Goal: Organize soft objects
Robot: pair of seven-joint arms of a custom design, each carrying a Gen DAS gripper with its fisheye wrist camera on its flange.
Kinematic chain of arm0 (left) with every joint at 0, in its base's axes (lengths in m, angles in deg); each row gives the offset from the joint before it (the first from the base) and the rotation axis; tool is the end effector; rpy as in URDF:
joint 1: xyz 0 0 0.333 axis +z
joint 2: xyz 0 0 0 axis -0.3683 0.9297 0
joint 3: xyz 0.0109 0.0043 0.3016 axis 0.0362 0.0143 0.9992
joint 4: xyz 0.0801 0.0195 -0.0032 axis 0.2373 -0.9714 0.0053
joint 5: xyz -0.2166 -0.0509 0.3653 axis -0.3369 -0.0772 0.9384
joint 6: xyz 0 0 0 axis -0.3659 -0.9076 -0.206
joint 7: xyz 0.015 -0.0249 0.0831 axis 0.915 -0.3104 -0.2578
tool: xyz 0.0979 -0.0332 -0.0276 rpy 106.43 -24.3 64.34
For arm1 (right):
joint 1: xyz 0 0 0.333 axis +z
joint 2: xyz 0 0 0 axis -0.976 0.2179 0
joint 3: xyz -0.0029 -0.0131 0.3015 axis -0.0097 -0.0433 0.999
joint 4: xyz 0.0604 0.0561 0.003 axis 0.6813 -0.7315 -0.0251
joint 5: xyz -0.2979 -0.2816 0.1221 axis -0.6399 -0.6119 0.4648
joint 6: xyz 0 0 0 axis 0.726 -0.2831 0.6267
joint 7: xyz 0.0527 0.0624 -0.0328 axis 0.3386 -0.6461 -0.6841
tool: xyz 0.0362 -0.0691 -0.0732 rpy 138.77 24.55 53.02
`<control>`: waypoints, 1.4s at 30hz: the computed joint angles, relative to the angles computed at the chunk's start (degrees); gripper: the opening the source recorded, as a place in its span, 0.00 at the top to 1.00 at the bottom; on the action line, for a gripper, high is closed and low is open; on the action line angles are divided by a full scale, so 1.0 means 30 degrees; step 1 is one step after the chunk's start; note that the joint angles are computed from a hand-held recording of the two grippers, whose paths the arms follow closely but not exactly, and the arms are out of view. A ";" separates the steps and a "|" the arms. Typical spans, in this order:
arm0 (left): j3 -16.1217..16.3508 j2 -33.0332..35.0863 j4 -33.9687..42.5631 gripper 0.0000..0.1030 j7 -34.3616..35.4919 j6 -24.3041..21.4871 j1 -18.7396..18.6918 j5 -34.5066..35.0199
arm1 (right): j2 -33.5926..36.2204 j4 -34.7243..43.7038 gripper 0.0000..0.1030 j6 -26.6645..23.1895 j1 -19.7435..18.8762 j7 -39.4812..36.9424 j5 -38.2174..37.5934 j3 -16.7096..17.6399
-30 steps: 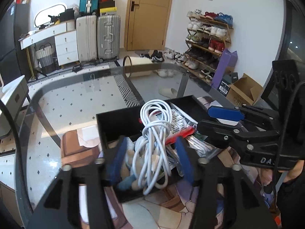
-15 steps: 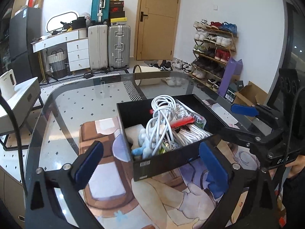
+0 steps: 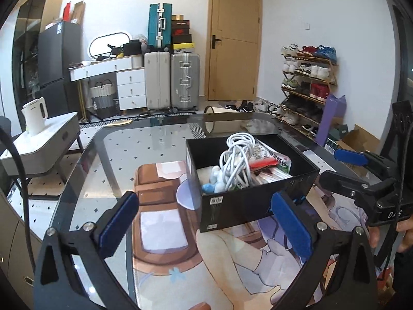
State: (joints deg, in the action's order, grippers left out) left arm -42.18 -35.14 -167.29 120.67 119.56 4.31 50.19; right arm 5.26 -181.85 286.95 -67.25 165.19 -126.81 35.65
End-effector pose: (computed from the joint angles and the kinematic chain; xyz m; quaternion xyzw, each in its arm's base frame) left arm 0.4405 -0.2441 0.4762 -0.6235 0.6055 -0.3708 0.3274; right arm 0.5162 0.2289 0.4457 -0.7508 0.4027 -0.2016 0.4832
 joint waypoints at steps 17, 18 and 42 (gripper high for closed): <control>-0.2316 -0.1442 -0.0497 0.00 -0.1022 0.1203 0.2100 -0.1120 | -0.0401 -0.2425 0.01 0.0103 0.0435 -0.7321 0.6639 0.0387; -0.2347 -0.1520 -0.0540 0.00 -0.0937 0.1204 0.2110 -0.1248 | -0.0390 -0.2422 0.01 0.0127 0.0424 -0.7288 0.6632 0.0385; -0.2601 -0.1958 -0.0574 0.00 -0.0805 0.0790 0.2165 -0.1947 | -0.1144 -0.4243 0.01 0.0262 0.1112 -1.2645 1.2473 0.0506</control>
